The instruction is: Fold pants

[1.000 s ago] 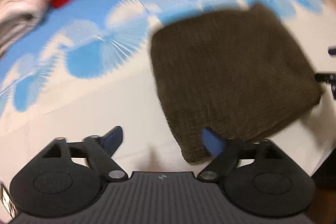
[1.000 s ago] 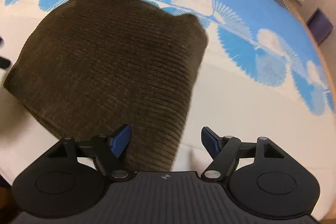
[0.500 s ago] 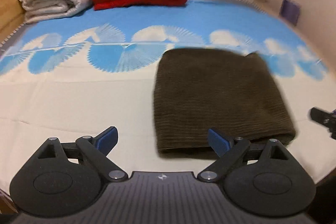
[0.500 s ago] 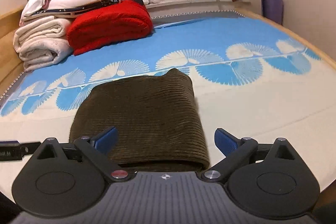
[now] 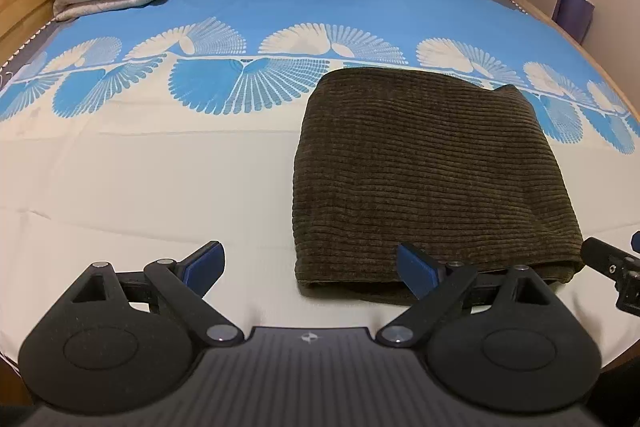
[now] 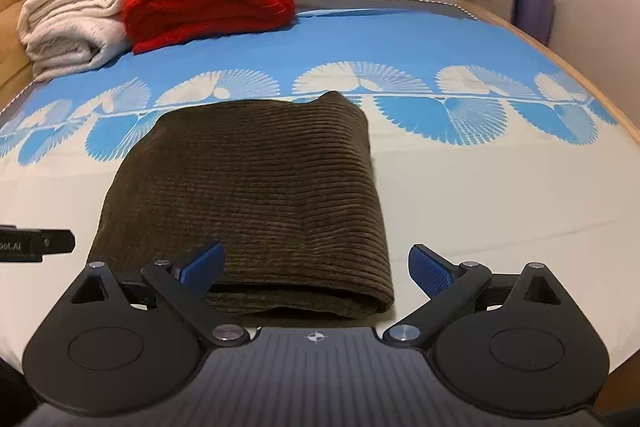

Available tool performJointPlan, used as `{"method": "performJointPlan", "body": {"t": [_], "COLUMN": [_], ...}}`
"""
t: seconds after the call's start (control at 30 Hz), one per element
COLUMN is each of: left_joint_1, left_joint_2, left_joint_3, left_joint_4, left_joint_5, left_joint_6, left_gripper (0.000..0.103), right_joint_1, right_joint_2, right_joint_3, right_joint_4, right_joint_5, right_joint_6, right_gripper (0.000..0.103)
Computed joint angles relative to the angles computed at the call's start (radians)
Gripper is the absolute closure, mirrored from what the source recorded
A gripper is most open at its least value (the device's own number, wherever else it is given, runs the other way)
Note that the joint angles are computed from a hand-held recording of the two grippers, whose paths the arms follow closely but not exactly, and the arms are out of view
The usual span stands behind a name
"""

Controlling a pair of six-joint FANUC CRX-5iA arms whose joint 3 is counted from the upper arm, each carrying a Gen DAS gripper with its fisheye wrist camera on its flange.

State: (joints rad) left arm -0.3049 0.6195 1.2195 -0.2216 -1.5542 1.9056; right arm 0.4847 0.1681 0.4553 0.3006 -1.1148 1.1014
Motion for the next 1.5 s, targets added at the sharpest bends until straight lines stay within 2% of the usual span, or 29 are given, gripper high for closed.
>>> {"method": "performJointPlan", "body": {"t": [0.2,0.6,0.7,1.5], "left_joint_1": [-0.001,0.005,0.007,0.008], "left_joint_2": [-0.024,-0.038,-0.041,-0.057], "left_joint_3": [-0.041,-0.072,-0.08,-0.113], "left_joint_4": [-0.001,0.027,0.03,0.052], "left_joint_5": [0.037,0.06,0.069,0.106], "left_joint_6": [-0.018,-0.044,-0.045,-0.065], "left_gripper": [0.008,0.007,0.001,0.001], "right_joint_1": [0.007,0.015,0.016,0.019], "right_joint_2": [0.011,0.017,0.016,0.017], "right_joint_3": [0.016,0.024,0.021,0.022], "right_joint_4": [-0.011,-0.023,-0.02,-0.017], "right_joint_5": [-0.012,-0.02,-0.018,-0.019], "right_joint_6": [0.014,0.036,0.036,0.048], "right_gripper": [0.005,0.005,0.005,0.005]}}
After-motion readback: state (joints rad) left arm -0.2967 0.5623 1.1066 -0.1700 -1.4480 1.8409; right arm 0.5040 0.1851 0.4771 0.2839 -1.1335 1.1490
